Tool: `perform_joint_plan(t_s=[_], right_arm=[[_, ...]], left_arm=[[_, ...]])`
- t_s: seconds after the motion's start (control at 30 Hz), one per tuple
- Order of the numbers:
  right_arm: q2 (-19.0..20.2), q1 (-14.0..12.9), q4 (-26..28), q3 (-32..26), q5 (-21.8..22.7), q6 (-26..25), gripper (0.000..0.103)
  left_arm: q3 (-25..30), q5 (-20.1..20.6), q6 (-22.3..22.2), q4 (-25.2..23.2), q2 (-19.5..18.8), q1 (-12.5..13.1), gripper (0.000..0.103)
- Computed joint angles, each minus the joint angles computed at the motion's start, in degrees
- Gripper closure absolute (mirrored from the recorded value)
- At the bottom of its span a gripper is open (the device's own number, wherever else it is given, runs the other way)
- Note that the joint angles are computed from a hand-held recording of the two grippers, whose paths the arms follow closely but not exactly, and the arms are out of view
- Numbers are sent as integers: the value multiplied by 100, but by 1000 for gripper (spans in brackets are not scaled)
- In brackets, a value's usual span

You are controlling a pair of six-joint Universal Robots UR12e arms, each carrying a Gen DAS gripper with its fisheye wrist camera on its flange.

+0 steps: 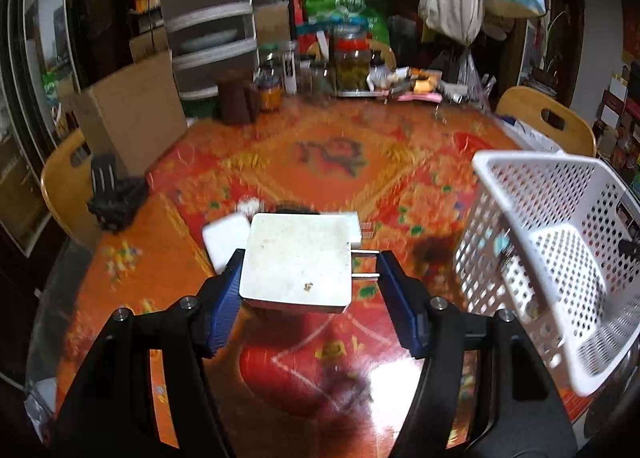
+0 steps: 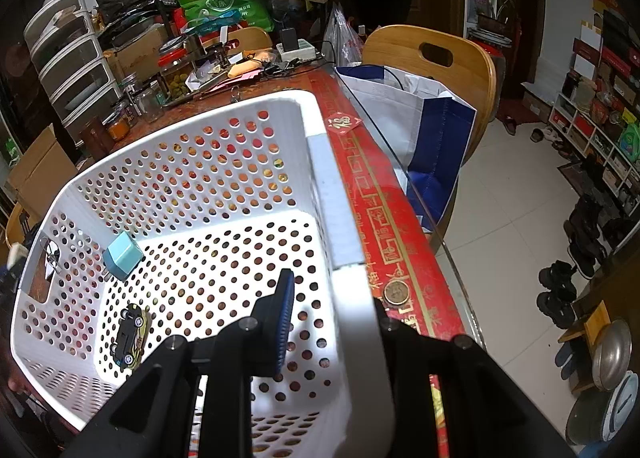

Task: Organize rigid objects
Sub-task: 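Grasp the flat white square charger with the left tool, then place the white square charger into the basket and release it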

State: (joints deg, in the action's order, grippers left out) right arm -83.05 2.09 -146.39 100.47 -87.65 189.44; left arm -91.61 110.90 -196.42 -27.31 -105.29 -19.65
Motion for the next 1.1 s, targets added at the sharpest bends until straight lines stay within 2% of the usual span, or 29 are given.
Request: perform_joint_plan(t_s=[0.3, 0.5, 0.67, 0.83, 1.1], right_arm=[[10, 4, 1, -8, 10, -9, 80], [12, 5, 0, -9, 11, -10, 80], [13, 3, -40, 10, 70, -16, 79], [11, -8, -61, 20, 133, -46, 78], [13, -26, -125, 36, 192, -63, 78]], left_arm=[[687, 381, 264, -55, -181, -232, 41], [1076, 216, 409, -282, -349, -396, 41], [1341, 226, 649, -332, -518, -603, 41], [1553, 176, 712, -512, -658, -706, 41], [2001, 0, 787, -1134, -944, -782, 41]])
